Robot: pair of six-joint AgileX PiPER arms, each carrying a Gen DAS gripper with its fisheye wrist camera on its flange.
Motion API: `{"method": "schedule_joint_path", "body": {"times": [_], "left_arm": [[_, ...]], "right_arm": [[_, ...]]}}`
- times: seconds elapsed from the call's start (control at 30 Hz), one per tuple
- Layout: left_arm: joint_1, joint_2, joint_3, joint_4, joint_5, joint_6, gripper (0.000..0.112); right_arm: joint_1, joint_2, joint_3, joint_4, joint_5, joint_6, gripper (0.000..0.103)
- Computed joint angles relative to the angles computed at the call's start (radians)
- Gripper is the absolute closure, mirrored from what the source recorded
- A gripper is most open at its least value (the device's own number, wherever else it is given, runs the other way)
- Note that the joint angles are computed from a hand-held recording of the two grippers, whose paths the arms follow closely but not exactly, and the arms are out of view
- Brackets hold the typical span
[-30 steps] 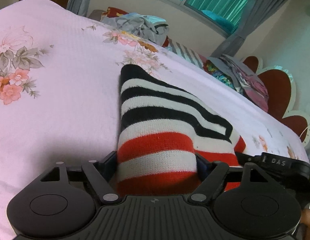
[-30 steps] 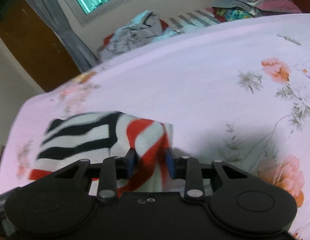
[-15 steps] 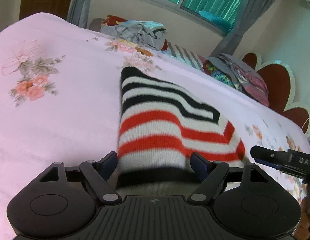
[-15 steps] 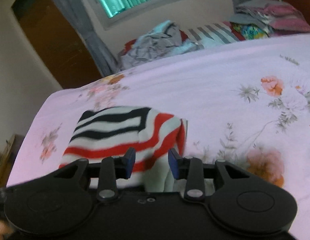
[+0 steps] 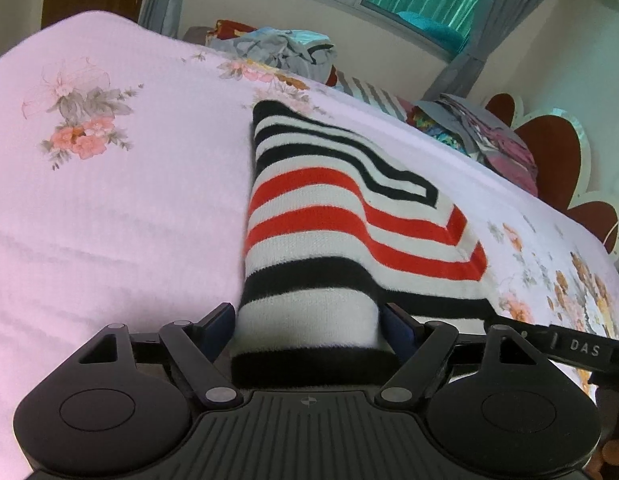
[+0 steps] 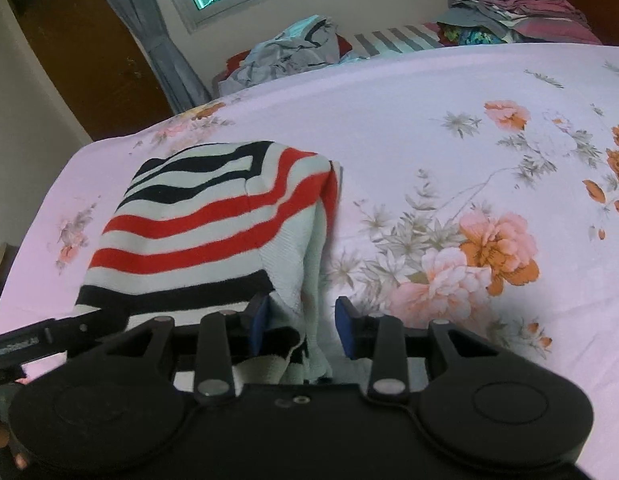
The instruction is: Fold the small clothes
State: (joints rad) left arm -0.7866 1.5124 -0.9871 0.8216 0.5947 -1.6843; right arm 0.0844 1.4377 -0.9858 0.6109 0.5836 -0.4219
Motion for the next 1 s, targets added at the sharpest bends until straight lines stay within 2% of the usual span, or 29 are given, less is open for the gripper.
{"method": "schedule_joint_path", "body": {"times": [0.07,0.23,0.33,0.43,0.63,0.67,0.7,0.8,0.9,0.97,1.0], "left_arm": [[-0.035,-0.032,0.011,0.02,0.036,-0.001,0.034],[-0.106,-0.103,0.083,0.048,0.071,-0.061,0.034],[-0.111,-0.103,0.133,0.05,0.041,-0.097,0.034],[-0.104,-0.102,0.167,0.089,0.004,-0.16,0.034],[-0.096,-0.103,0.142,0.047,-0.011,-0.095,0.033],[-0.094,-0.1,0.133,0.023,-0.013,-0.072,0.028],[-0.095,-0.095,0.122,0.001,-0.005,-0.053,0.02],[-0.122,-0.074,0.081,-0.01,0.043,-0.025,0.01],[-0.131,-0.048,0.037,-0.045,0.08,0.031,0.01],[-0.142,-0.021,-0.006,-0.083,0.145,0.067,0.009],[-0.147,0.004,-0.043,-0.115,0.205,0.096,0.009]], "right_arm": [[-0.005,-0.05,0.026,0.016,0.004,-0.022,0.07],[-0.011,-0.162,0.1,-0.008,0.026,-0.023,0.07],[0.032,-0.162,0.131,-0.132,-0.008,0.076,0.072],[0.041,-0.151,0.167,-0.131,-0.044,0.085,0.071],[0.052,-0.161,0.185,-0.154,-0.048,0.144,0.069],[0.057,-0.171,0.192,-0.166,-0.047,0.164,0.067],[0.059,-0.18,0.199,-0.172,-0.048,0.18,0.066],[0.096,-0.207,0.225,-0.27,-0.071,0.283,0.063],[0.126,-0.196,0.234,-0.337,-0.099,0.36,0.062],[0.139,-0.194,0.228,-0.374,-0.097,0.405,0.062],[0.145,-0.197,0.23,-0.385,-0.099,0.416,0.062]]}}
